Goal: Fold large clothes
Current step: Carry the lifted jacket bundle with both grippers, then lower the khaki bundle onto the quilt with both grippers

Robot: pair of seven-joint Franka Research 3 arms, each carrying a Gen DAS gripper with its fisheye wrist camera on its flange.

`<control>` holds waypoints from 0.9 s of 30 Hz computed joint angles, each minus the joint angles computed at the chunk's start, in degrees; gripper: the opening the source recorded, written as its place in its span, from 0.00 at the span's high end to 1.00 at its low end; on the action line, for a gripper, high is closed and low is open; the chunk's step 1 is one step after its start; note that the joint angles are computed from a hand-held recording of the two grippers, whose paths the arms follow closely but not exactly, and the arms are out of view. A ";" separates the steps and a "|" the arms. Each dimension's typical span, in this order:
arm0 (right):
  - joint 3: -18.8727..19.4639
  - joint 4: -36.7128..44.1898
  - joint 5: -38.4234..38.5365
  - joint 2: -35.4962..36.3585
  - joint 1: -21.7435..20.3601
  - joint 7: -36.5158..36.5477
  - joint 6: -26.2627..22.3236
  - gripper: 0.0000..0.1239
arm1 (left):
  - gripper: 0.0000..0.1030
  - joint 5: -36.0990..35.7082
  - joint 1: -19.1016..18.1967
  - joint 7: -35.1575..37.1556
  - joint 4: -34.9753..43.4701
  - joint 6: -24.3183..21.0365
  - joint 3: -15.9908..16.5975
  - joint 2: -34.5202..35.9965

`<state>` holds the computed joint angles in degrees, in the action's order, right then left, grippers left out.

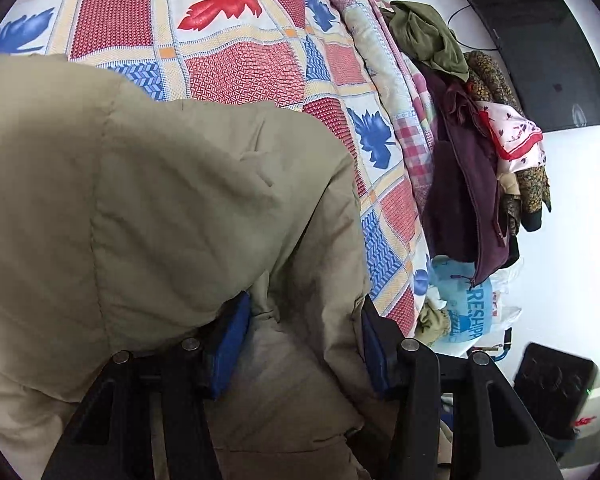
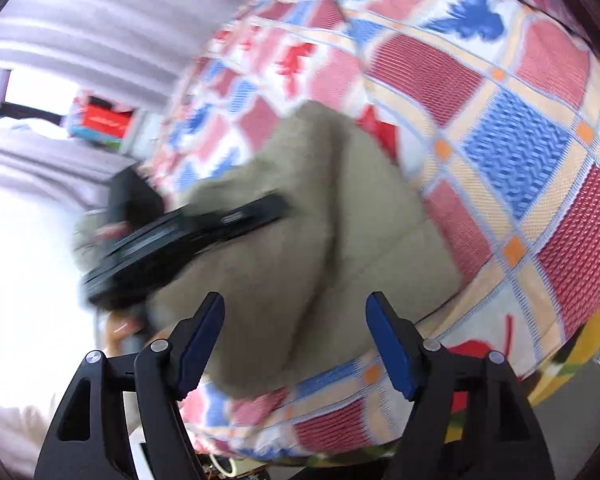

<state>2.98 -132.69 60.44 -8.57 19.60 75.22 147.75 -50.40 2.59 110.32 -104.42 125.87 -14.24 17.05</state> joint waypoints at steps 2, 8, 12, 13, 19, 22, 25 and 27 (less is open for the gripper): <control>-0.22 0.28 1.92 -0.66 0.66 -2.97 -2.63 0.38 | 0.48 1.47 -0.39 -0.33 0.54 0.18 0.09 0.01; 2.45 4.85 -1.38 4.19 2.19 -2.72 -1.02 0.38 | 0.48 2.69 -0.20 1.63 -1.28 2.25 0.74 -3.99; 3.55 5.20 -10.26 5.44 2.29 6.26 3.67 0.77 | 0.48 1.49 -0.34 4.30 -6.38 8.65 2.66 -10.17; 3.70 5.08 -15.70 5.48 1.96 10.35 4.16 0.80 | 0.48 1.54 -0.45 4.64 -7.73 10.34 3.36 -11.55; 3.28 2.33 -30.47 3.91 0.48 20.49 3.13 0.86 | 0.23 10.74 -0.75 -2.48 -14.37 21.17 7.59 -15.36; 2.74 0.66 -32.88 3.73 -0.24 23.68 2.26 0.86 | 0.23 14.25 -0.20 -7.54 -15.26 24.03 8.41 -13.74; 1.96 -0.15 -30.44 4.87 -0.58 23.26 1.28 0.85 | 0.23 16.76 0.56 -11.23 -14.54 24.48 7.96 -10.31; 1.83 -0.09 -30.20 5.88 -0.86 23.24 0.35 0.85 | 0.23 17.89 0.75 -12.62 -14.67 26.29 7.05 -8.71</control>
